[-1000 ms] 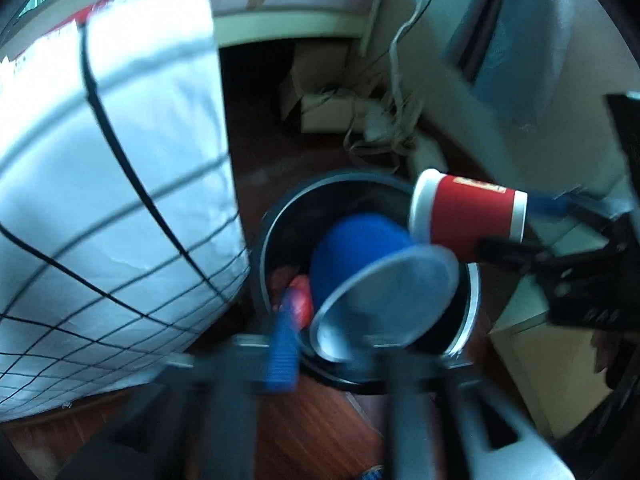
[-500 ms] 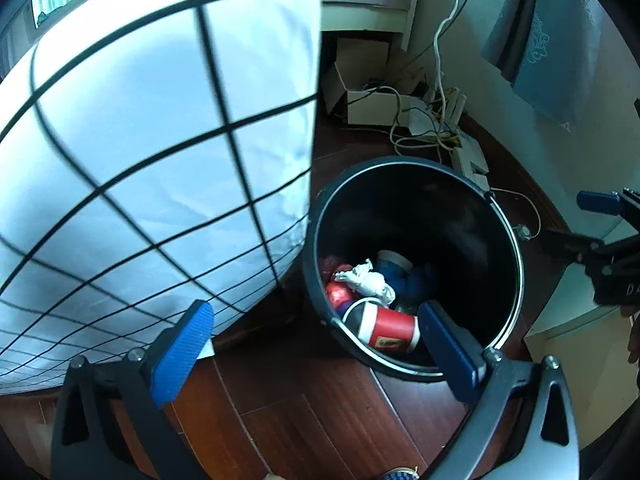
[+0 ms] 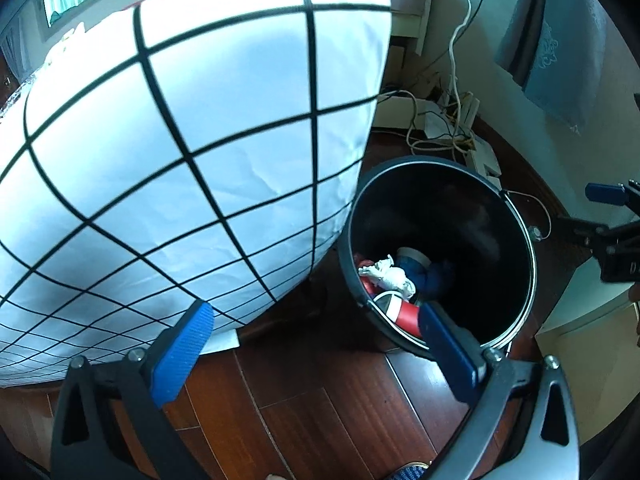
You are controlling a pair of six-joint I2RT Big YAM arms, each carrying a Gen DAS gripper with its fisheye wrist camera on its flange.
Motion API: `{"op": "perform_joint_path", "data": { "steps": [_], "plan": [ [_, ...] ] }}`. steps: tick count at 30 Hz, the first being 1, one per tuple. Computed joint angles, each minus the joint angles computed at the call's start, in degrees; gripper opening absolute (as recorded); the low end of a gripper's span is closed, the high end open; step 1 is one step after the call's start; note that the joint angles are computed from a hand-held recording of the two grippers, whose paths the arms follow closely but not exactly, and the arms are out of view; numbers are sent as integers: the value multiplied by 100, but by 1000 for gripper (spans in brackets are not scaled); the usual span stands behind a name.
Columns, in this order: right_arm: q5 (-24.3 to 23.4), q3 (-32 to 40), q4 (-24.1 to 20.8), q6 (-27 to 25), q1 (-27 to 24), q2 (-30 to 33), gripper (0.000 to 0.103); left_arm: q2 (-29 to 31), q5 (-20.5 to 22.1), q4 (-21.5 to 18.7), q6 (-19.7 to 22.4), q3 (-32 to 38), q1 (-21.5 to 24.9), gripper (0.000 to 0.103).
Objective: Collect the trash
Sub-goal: 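Swing both open tools back from the bucket toward the table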
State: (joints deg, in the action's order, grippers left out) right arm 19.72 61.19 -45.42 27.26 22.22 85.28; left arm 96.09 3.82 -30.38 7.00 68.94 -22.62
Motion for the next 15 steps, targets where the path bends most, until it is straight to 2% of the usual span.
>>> {"op": "perform_joint_path", "data": {
  "steps": [5,10,15],
  "plan": [
    [83,84,-7,-13,130,3,102,-110,6,23,40,-76,20,102],
    [-52,161,44,62,132,0,102,-228,44,59,87,-154,86,102],
    [86,342,-21,133,243,89,102,-351,45,96,122,-219,189,102]
  ]
}}
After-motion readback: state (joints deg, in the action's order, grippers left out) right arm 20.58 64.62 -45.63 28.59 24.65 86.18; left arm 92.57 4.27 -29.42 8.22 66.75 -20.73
